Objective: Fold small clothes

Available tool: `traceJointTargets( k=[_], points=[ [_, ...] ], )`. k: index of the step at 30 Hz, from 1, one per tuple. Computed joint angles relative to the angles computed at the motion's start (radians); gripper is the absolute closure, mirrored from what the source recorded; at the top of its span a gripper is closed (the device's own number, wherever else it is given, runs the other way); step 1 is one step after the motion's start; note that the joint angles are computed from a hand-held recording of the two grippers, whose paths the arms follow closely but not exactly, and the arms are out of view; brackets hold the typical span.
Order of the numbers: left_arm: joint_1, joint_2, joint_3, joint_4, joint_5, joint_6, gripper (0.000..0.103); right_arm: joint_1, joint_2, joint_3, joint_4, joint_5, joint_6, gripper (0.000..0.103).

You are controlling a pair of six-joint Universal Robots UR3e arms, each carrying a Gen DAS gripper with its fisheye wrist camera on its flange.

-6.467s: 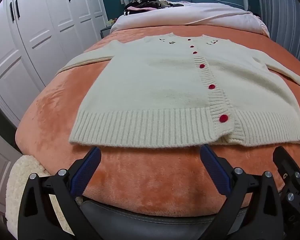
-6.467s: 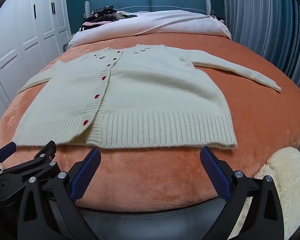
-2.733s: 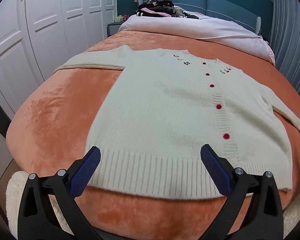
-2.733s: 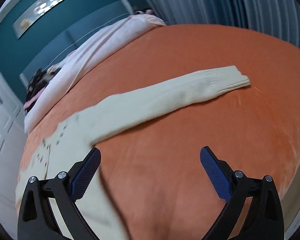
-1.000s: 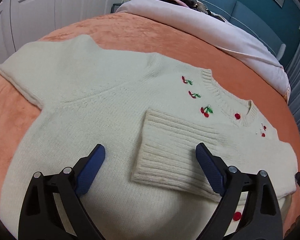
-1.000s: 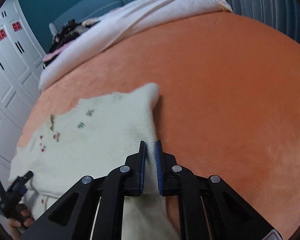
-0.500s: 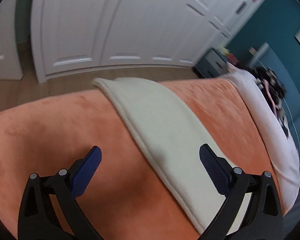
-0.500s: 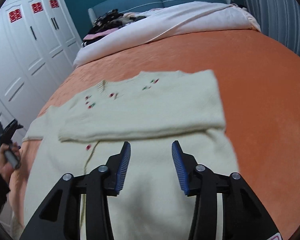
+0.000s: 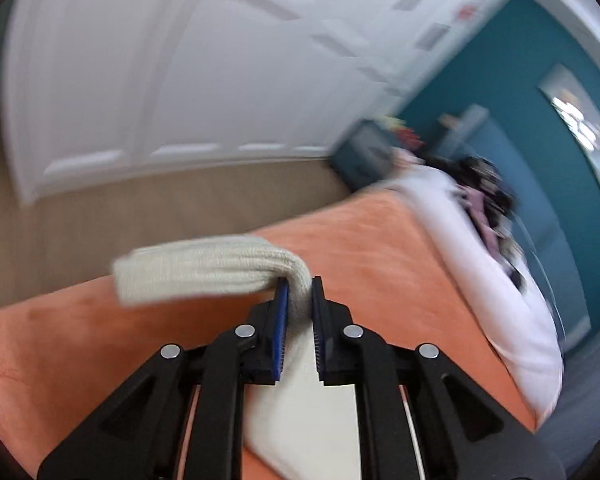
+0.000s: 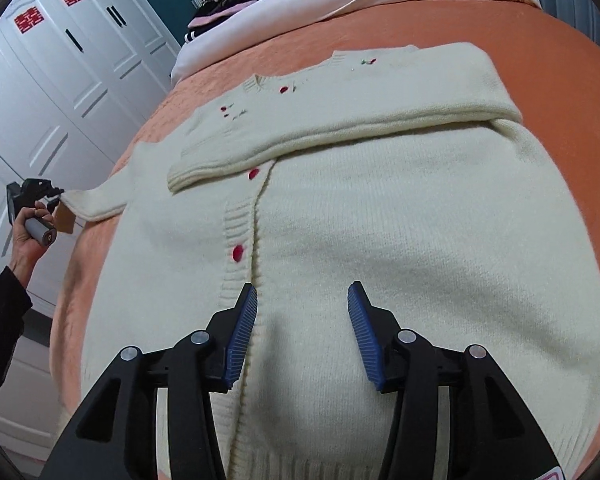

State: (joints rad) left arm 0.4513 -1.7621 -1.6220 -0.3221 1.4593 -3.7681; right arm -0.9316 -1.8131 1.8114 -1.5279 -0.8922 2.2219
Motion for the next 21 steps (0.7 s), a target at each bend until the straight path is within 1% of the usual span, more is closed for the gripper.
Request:
traceJointTargets(
  k=[3,5,6,7,9,10,11,13,14,15,16,17,18,20,21],
  points=[
    [-0.25,-0.071,0.238,-0.039,0.022,0.064,0.093,-0.041,0.022,-0.035,0.008,0.028,0.02,0.056],
    [-0.425,-0.157,0.386,-0.072,0.013,0.095,0.092,-0.088,0.037,-0.058,0.037,0.05,0.014,0.056],
    [-0.51,-0.215,0.464,-0.109,0.004,0.116,0.092,-0.106,0.045,-0.063,0.041,0.055,0.01,0.053],
    [-0.585,-0.271,0.524,-0.141,0.002,0.122,0.09,-0.122,0.052,-0.064,0.037,0.053,0.009,0.051],
    [-0.713,-0.388,0.621,-0.228,0.002,0.109,0.085,-0.148,0.075,-0.067,0.01,0.041,0.005,0.05],
    [-0.763,-0.441,0.647,-0.27,0.0,0.09,0.077,-0.156,0.09,-0.07,-0.006,0.033,0.006,0.048],
    [-0.796,-0.471,0.637,-0.279,0.008,0.059,0.069,-0.159,0.109,-0.082,-0.023,0.023,0.014,0.048],
    [-0.838,-0.475,0.529,-0.231,0.045,-0.024,0.067,-0.167,0.146,-0.118,-0.024,0.027,0.018,0.046],
    [-0.84,-0.457,0.46,-0.187,0.051,-0.063,0.066,-0.161,0.173,-0.147,-0.025,0.036,0.02,0.044],
    [-0.831,-0.422,0.368,-0.128,0.051,-0.109,0.064,-0.149,0.199,-0.177,-0.029,0.046,0.027,0.041],
    [-0.817,-0.384,0.294,-0.087,0.066,-0.155,0.056,-0.128,0.235,-0.214,-0.037,0.056,0.045,0.039],
    [-0.802,-0.342,0.212,-0.034,0.087,-0.193,0.05,-0.098,0.279,-0.257,-0.049,0.065,0.072,0.039],
    [-0.764,-0.298,0.134,0.013,0.091,-0.213,0.048,-0.064,0.325,-0.303,-0.06,0.074,0.103,0.039],
    [-0.69,-0.255,0.075,0.027,0.092,-0.253,0.04,0.02,0.43,-0.394,-0.149,0.094,0.212,0.039],
    [-0.647,-0.242,0.044,0.045,0.073,-0.278,0.039,0.056,0.479,-0.436,-0.198,0.094,0.268,0.039]
  ],
)
